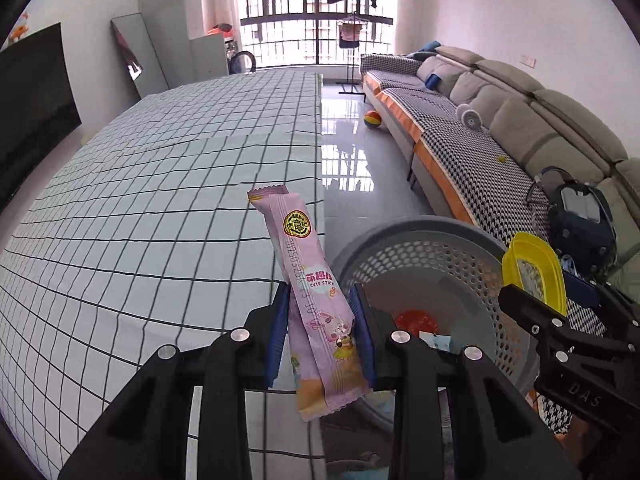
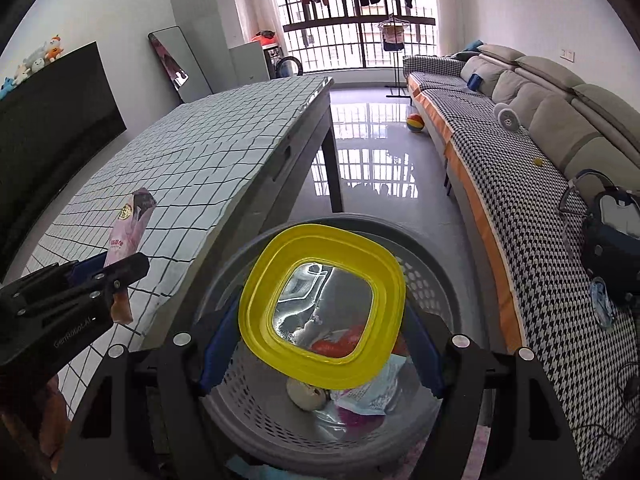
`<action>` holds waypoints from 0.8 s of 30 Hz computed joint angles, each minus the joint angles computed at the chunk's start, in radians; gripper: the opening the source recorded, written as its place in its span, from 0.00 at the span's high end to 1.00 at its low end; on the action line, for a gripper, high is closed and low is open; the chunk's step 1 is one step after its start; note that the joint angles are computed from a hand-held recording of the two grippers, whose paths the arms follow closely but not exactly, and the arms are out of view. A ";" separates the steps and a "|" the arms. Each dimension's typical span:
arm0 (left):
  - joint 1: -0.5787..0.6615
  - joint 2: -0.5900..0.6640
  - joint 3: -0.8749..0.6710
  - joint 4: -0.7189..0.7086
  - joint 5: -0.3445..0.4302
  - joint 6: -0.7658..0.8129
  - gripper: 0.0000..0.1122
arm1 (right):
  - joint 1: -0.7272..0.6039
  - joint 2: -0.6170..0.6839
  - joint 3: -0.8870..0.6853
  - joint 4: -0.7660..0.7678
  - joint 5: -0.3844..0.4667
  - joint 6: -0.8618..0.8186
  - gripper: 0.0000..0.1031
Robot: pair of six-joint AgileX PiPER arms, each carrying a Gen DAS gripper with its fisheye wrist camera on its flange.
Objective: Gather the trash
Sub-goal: 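Carry both items over the wastebasket and open both tools to drop them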
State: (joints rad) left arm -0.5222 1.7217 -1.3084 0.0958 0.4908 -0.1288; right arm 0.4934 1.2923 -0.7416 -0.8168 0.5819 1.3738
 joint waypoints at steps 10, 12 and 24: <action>-0.095 0.057 -0.027 0.061 0.019 -0.104 0.72 | -0.133 -0.053 0.131 0.090 -0.095 -0.095 0.31; -0.107 0.066 -0.034 0.084 0.020 -0.125 0.72 | -0.141 -0.039 0.132 0.099 -0.110 -0.115 0.31; -0.110 0.103 -0.083 0.106 0.039 -0.131 0.70 | -0.179 -0.005 0.116 0.138 -0.175 -0.196 0.30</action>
State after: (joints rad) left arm -0.6322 1.8250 -1.3910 0.2020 0.5303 -0.2597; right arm 0.3148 1.2869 -0.6259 -0.6789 0.4070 1.1776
